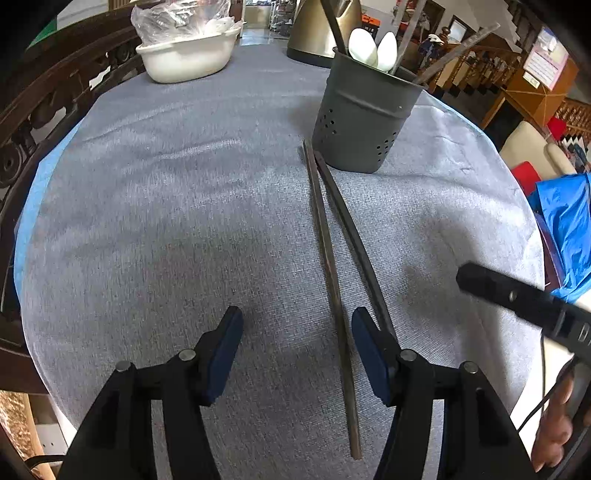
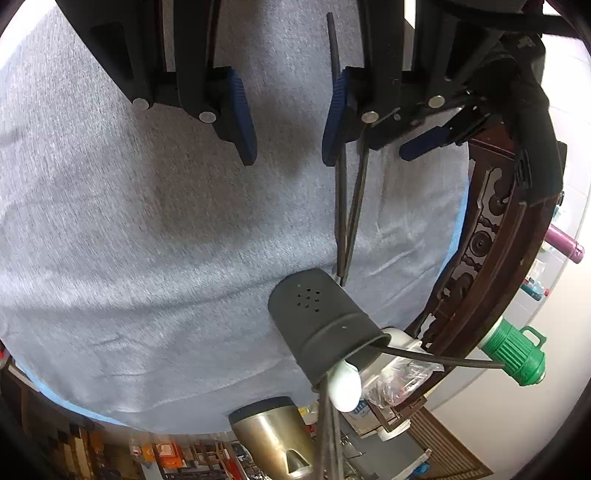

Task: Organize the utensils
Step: 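Lower both open tools toward the two dark chopsticks beside the cup, then close the left tool on one dark chopstick while the right tool grasps the other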

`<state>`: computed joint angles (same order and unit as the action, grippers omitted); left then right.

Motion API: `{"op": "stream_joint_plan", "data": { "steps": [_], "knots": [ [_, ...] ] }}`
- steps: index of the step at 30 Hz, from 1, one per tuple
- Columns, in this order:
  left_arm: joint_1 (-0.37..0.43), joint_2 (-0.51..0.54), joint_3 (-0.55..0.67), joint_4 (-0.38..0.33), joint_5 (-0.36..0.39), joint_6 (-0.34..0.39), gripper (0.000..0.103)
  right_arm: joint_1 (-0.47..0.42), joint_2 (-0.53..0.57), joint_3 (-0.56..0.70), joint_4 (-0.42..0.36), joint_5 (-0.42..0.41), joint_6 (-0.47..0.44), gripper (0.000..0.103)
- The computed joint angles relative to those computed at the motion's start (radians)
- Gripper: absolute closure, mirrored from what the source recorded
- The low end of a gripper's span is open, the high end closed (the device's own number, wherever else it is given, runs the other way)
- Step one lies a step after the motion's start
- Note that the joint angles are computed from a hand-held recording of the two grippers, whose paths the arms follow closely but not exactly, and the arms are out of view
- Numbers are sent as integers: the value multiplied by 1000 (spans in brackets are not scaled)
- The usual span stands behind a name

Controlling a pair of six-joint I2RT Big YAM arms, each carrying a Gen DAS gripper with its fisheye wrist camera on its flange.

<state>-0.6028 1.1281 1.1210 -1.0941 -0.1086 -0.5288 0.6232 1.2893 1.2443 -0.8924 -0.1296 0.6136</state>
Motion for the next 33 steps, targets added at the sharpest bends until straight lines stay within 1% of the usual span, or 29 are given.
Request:
{"op": "stream_joint_plan", "data": {
  "steps": [3, 5, 11, 12, 15, 19, 20, 21, 23, 26, 30, 33],
  "knots": [
    [4, -16, -14, 7, -9, 14, 51, 5, 25, 36, 3, 2, -19, 63],
    [13, -25, -22, 8, -7, 16, 59, 9, 47, 63, -1, 2, -36, 63],
    [38, -58, -44, 9, 33, 10, 60, 16, 147, 158, -10, -48, -70, 65],
    [39, -65, -51, 14, 36, 12, 60, 17, 160, 168, -9, -55, -74, 69],
    [40, -78, -62, 22, 40, 16, 60, 33, 212, 213, -31, -44, -98, 75],
    [54, -81, -63, 23, 63, 15, 60, 43, 263, 246, -48, -35, -100, 84],
    [56, -81, -63, 22, 65, 17, 60, 48, 278, 256, -62, -16, -101, 89],
    [59, -81, -62, 21, 70, 21, 60, 51, 284, 260, -69, -6, -101, 92],
    [66, -78, -59, 19, 80, 28, 60, 56, 286, 256, -69, 9, -97, 96],
    [80, -67, -47, 9, 98, 35, 60, 58, 276, 247, -75, 40, -97, 96],
    [102, -37, -16, -10, 120, 43, 62, 41, 240, 205, -84, 29, -94, 96],
    [101, -15, 11, -9, 119, 56, 64, 20, 192, 154, -79, 19, -76, 96]
  ]
}}
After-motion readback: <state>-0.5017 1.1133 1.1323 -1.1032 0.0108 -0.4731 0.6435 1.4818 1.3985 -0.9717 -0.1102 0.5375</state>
